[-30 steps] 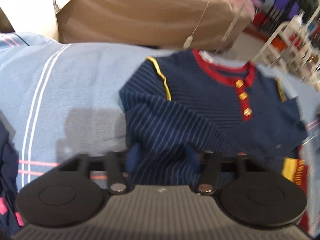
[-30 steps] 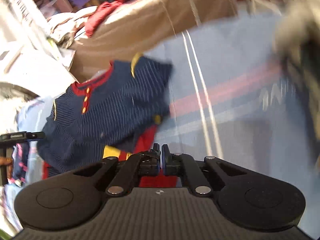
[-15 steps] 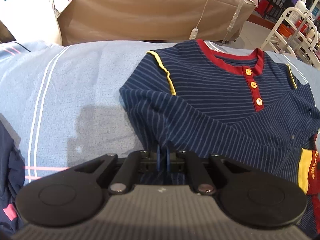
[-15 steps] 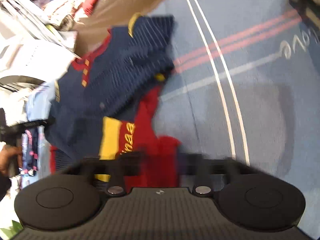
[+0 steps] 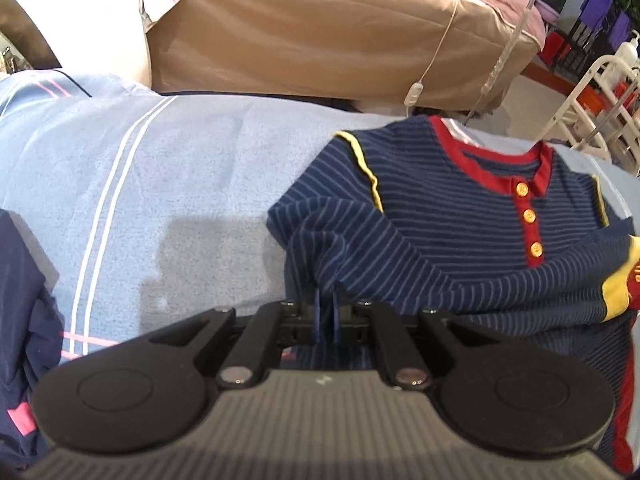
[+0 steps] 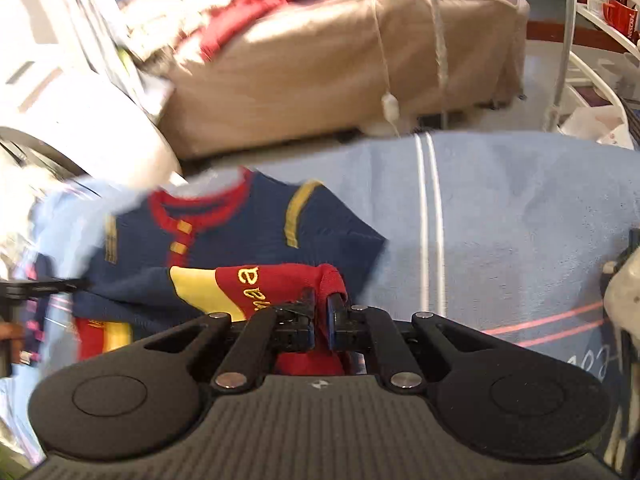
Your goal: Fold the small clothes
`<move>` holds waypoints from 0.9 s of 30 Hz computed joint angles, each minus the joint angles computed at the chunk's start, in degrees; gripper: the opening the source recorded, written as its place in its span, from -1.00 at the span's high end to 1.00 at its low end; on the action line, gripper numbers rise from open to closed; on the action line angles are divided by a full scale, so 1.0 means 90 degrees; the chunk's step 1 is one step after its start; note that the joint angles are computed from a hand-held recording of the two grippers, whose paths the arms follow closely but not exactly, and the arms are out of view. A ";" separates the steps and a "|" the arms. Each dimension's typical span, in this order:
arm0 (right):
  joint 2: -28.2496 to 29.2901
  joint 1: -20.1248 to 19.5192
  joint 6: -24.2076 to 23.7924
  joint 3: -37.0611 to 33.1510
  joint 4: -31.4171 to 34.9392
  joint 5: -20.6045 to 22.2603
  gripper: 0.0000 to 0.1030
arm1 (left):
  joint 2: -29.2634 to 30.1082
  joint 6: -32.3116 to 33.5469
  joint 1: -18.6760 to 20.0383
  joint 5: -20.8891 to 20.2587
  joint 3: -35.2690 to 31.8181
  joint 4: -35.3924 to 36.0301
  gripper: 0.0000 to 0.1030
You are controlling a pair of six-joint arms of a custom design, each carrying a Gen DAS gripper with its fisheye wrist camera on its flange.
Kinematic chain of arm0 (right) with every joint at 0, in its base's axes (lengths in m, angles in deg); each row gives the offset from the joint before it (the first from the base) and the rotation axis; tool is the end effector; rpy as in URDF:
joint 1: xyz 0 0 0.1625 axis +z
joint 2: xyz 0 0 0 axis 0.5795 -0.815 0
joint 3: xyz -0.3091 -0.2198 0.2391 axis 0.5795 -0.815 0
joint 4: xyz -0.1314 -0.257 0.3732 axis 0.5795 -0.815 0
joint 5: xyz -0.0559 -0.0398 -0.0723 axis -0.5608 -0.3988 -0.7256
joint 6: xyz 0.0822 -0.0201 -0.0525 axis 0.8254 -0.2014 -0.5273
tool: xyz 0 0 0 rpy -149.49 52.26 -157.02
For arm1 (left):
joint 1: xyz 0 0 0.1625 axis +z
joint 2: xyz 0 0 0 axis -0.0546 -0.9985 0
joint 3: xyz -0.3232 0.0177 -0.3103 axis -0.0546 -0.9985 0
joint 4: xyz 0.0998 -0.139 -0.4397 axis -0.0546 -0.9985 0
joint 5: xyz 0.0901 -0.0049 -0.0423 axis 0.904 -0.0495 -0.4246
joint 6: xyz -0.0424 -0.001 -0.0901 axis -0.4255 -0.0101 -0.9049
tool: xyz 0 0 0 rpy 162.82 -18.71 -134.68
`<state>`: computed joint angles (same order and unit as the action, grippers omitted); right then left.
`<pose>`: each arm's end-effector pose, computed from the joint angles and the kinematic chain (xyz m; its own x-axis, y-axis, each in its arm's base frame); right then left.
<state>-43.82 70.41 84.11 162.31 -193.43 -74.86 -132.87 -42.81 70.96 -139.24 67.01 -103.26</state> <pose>0.1937 -0.4030 0.1702 -0.8781 0.0973 0.4684 -0.1788 0.8414 -0.5100 0.0001 -0.5186 0.2825 -0.7662 0.1824 -0.6162 0.3929 0.8917 -0.2247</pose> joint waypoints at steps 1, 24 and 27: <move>0.0089 -0.0088 0.0087 -0.0078 0.0231 -0.0015 0.79 | 0.0016 -0.0047 0.0009 0.0039 0.0016 -0.0066 0.87; 0.0648 0.0352 0.0454 0.0281 -0.1212 -0.0352 -0.83 | 0.0909 0.0758 -0.0146 0.0589 -0.0571 -0.0236 0.95; 0.0542 0.0355 0.0697 0.0402 -0.1211 -0.0335 -0.83 | 0.0830 0.0587 -0.0031 0.0687 -0.0599 -0.0951 0.96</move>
